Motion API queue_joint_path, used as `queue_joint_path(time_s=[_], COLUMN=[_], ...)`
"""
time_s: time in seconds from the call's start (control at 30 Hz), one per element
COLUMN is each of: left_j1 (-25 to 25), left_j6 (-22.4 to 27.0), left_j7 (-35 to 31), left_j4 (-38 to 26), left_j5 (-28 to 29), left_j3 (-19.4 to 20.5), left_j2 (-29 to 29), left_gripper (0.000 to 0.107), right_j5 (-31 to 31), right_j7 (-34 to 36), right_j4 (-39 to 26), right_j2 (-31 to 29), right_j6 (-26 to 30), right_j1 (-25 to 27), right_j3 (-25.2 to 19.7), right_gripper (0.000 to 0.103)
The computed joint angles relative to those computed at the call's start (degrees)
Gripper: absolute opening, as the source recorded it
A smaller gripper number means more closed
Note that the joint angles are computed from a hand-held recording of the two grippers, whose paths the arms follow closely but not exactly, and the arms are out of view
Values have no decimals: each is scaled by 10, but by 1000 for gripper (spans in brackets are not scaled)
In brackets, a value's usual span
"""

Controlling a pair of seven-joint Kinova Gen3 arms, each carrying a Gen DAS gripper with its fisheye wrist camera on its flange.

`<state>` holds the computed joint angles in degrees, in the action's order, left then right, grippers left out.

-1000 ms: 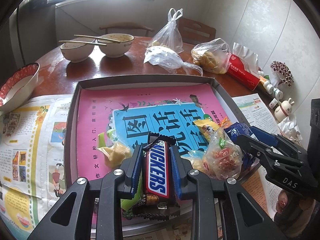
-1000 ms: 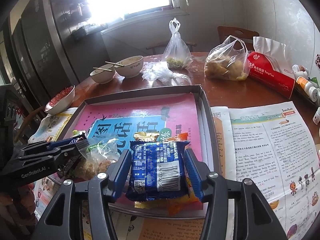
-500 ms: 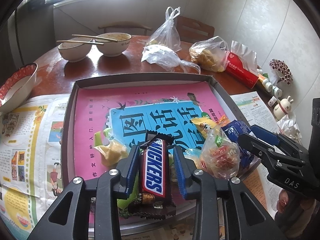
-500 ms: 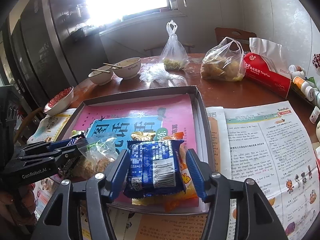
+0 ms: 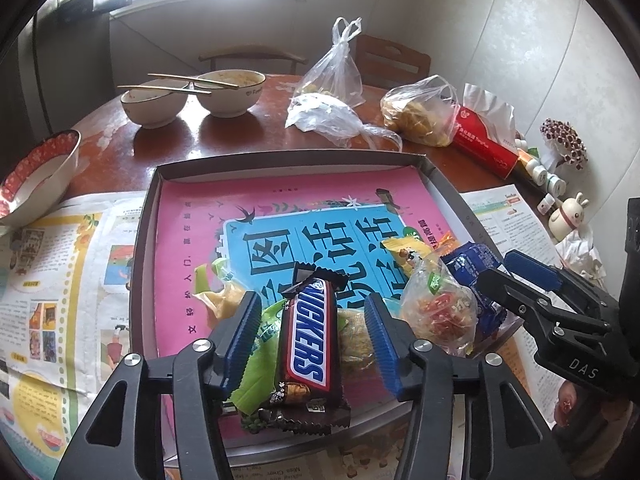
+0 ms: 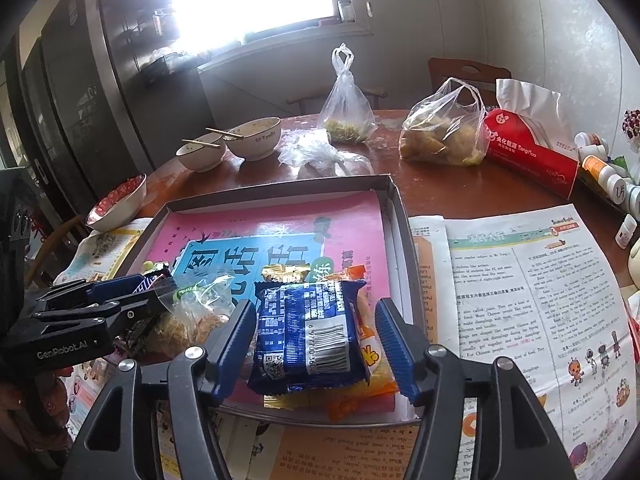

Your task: Organize snacks

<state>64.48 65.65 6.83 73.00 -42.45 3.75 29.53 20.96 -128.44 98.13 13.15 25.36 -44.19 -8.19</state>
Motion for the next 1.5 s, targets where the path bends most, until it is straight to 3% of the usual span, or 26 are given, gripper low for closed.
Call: queue_joint_path(time_s=[0.43,0.77,1.33,1.5], left_j1=[15,33,57,57], left_j6=[30,45,88,89], left_j7=[0,20,45,47], left_j4=[-23,-31,-47,-45], left_j5=[-13,-39,-65,-60], left_j3=[-5,-7,-3,1], left_j2=[7,5,7,6], left_gripper=[66,73,75,75], right_j5=[19,70,177,171], right_j7=[-18,-69,-170,-160], right_j4=[4,19,35,34], right_j2=[-7,-23,-45,-43], right_j6=[0,-14,-1,3], right_j1=[-4,-19,-27,-20], right_j3=[1,12,-4,-18], right_gripper=[69,73,77,78])
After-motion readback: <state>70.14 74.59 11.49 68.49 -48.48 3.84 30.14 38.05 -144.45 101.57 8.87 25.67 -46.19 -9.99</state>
